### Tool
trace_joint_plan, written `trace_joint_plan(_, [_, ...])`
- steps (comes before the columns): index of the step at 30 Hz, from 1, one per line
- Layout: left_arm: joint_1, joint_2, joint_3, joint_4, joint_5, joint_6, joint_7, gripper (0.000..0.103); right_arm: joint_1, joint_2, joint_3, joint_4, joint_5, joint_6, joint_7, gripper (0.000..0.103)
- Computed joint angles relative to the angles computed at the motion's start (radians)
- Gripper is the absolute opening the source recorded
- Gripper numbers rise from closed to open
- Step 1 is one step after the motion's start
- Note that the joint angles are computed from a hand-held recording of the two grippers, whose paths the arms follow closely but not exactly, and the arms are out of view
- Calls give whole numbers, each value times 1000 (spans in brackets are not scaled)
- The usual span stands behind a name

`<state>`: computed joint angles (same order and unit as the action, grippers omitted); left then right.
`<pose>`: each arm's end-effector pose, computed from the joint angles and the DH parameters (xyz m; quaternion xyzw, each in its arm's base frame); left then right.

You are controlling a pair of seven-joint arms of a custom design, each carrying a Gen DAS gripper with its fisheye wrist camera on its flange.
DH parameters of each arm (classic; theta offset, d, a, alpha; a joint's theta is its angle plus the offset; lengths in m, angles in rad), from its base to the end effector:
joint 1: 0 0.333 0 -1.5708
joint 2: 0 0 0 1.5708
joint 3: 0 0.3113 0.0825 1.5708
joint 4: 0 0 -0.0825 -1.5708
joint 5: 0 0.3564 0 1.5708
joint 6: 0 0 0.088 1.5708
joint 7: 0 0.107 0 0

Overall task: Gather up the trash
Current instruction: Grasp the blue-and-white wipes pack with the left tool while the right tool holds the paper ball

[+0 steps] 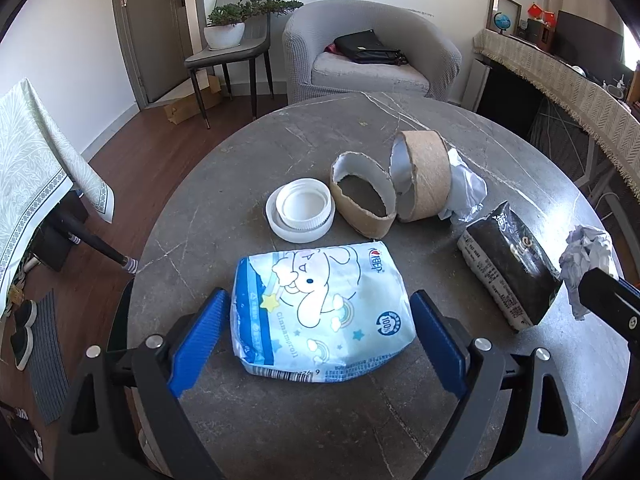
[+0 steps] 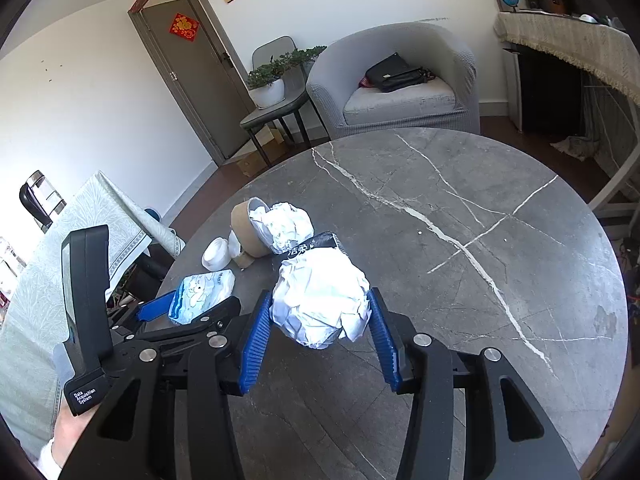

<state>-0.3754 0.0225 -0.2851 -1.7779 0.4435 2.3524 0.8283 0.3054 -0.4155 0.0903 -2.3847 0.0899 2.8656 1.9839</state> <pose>0.4678 -0.3537 0.5984 -0.6192 0.7139 -0.2498 0.2112 0.4141 0.1740 0.5899 -0.6106 0.6631 -0.1501 0.4061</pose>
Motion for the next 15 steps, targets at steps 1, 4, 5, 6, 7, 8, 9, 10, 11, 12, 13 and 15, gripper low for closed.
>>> trace_joint_plan(1, [0, 2, 0, 3, 0, -1, 0, 92, -1, -1, 1, -1, -1, -1, 0, 48])
trace_joint_plan(4, [1, -2, 2, -2, 13, 9, -10, 82, -7, 4, 8, 6, -10, -5, 6, 48])
trace_joint_plan(5, [1, -5, 2, -6, 15, 13, -9, 80, -6, 7, 9, 9, -12, -3, 5, 48])
trace_joint_plan(6, [2, -11, 1, -15, 13, 18, -5, 79, -7, 8, 12, 11, -16, -2, 7, 48])
trace_joint_plan(7, [3, -15, 1, -22, 10, 27, 5, 78, -11, 12, 19, 17, -24, -4, 11, 48])
trace_joint_plan(8, [5, -21, 1, -30, 4, 36, 16, 78, -13, 17, 23, 22, -30, -4, 16, 48])
trace_joint_plan(9, [7, -27, 1, -40, -3, 44, 27, 78, -11, 23, 24, 29, -32, -5, 16, 48])
trace_joint_plan(10, [9, -32, 0, -46, -15, 49, 46, 77, -9, 29, 26, 37, -36, -6, 16, 48])
trace_joint_plan(11, [12, -36, 0, -51, -30, 54, 65, 76, -10, 35, 31, 46, -43, -10, 19, 48])
trace_joint_plan(12, [15, -40, 2, -55, -48, 61, 85, 76, -11, 42, 36, 55, -50, -14, 23, 48])
trace_joint_plan(13, [18, -42, 2, -60, -60, 66, 97, 76, -9, 49, 38, 64, -53, -16, 25, 48])
trace_joint_plan(15, [25, -54, 5, -75, -95, 80, 122, 75, -4, 63, 41, 82, -59, -17, 28, 48])
